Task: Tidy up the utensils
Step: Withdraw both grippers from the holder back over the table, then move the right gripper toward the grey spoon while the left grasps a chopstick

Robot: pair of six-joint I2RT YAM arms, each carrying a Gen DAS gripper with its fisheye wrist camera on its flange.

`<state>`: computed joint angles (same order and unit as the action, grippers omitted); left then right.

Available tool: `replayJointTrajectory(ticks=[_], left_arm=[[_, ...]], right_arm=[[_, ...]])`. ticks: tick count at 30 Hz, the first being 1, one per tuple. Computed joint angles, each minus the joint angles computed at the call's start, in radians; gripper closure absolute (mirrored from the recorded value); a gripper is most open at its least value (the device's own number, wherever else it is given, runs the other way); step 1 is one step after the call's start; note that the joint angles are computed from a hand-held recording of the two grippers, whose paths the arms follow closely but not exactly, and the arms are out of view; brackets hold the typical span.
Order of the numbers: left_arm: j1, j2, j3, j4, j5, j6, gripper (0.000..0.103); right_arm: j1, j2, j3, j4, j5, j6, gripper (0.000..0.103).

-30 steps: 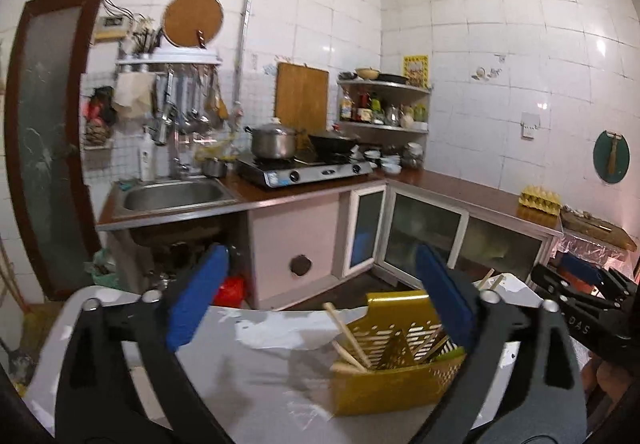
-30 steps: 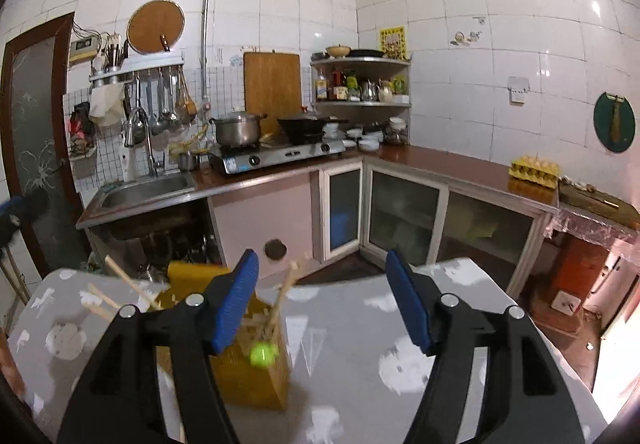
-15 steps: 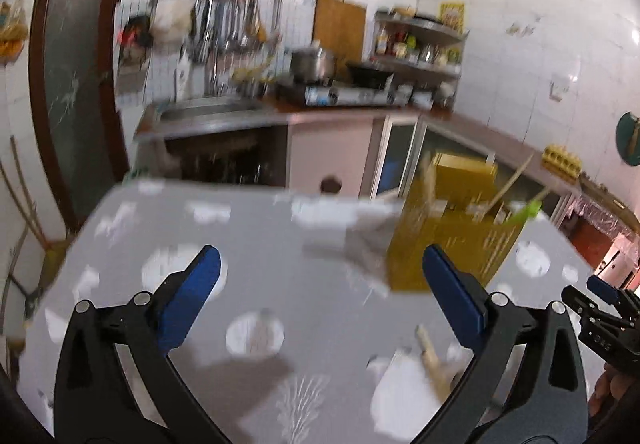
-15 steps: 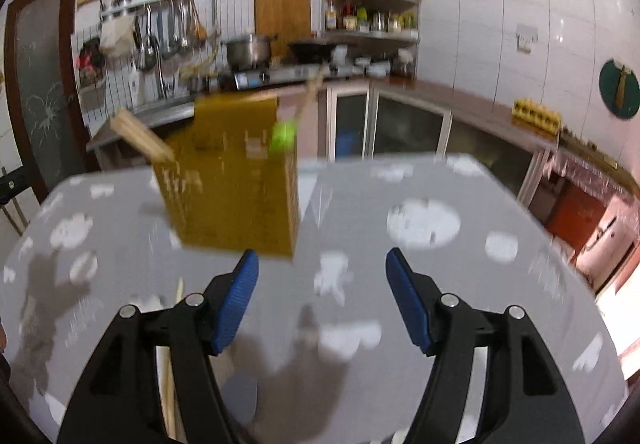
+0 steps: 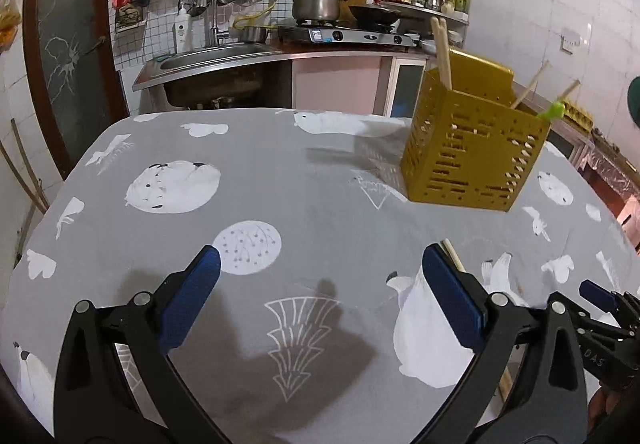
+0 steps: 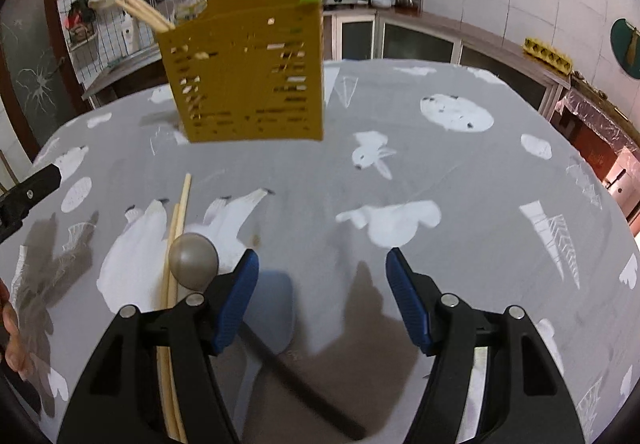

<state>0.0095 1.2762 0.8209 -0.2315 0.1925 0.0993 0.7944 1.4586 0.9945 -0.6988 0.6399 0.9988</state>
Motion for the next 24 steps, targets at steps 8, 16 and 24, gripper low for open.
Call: replayJointTrajectory(ticks=[8,16,24], left_arm=[[-0.051,0.039,-0.007,0.014,-0.07,-0.017,0.005],[-0.124,0.084,0.009,-0.001,-0.107,-0.039,0.005],[-0.177,0.129,0.024,-0.008,-0.113,-0.071,0.005]], right_arm=[[-0.006,0.096,0.079,-0.057,-0.053,0.057,0.05],[-0.026,0.087,0.063,-0.008,-0.108,0.058,0.081],[-0.066,0.011,-0.014,0.074,-0.111,0.0,0.103]])
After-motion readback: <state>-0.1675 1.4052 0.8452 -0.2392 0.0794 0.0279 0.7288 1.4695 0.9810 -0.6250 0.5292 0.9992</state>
